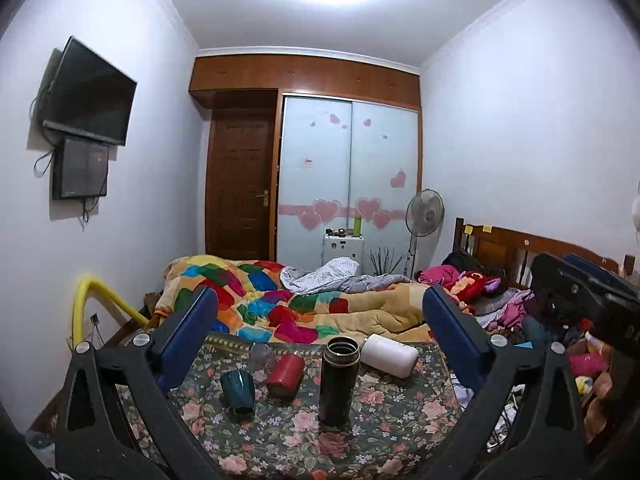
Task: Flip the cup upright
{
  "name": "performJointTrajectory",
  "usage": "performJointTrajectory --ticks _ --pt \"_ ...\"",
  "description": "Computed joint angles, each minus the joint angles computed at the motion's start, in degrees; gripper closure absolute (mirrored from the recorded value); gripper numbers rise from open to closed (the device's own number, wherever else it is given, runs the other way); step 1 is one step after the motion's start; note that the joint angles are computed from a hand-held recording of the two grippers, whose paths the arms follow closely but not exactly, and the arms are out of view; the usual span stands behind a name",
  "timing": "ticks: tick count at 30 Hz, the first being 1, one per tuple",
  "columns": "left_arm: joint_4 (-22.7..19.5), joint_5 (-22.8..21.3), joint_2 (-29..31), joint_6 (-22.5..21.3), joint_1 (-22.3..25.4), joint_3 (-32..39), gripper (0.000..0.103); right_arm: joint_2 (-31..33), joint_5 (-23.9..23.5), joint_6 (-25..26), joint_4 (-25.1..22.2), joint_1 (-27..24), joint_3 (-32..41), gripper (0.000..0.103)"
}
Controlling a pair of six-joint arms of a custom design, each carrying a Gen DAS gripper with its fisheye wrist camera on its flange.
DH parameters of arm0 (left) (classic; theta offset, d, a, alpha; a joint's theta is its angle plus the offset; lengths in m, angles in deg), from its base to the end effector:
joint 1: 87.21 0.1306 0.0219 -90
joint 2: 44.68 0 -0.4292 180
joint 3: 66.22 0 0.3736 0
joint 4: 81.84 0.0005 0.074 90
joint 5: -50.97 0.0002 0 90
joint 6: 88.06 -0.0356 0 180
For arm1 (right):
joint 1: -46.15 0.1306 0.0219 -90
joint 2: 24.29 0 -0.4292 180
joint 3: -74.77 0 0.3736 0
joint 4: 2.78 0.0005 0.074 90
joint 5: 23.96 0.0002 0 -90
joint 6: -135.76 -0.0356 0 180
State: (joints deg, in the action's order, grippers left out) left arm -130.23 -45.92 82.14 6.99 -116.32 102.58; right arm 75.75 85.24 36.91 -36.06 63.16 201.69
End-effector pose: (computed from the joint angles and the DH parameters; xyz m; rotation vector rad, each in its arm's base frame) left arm 0.5833 -0.3205 0.7117 0.2635 1.6731 -0.3467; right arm 0.5170 0.1454 0.7099 0.1321 1.6714 0.0584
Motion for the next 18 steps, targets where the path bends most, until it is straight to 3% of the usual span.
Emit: performJointTrajectory --ticks 4,7,10,18 --pt "1.5 -1.0 -2.1 0.7 0.2 -4.4 0.0 0.1 3.1 1.7 0.2 1.1 -0.5 0.0" --pt "1.8 -1.8 -2.5 0.6 0.2 -5.4 0.0 -0.3 5.1 2.5 1.0 1.6 -1.4 0.0" --pt "4.0 -2.3 -4.7 0.2 -0.1 -9.6 0.0 -1.0 4.6 2.2 0.6 1.6 -2.3 0.0" --pt "4.5 -2.7 -5.2 -0.2 -0.5 -10.8 0.0 -2.2 3.9 1.9 0.7 1.6 -4.3 0.0"
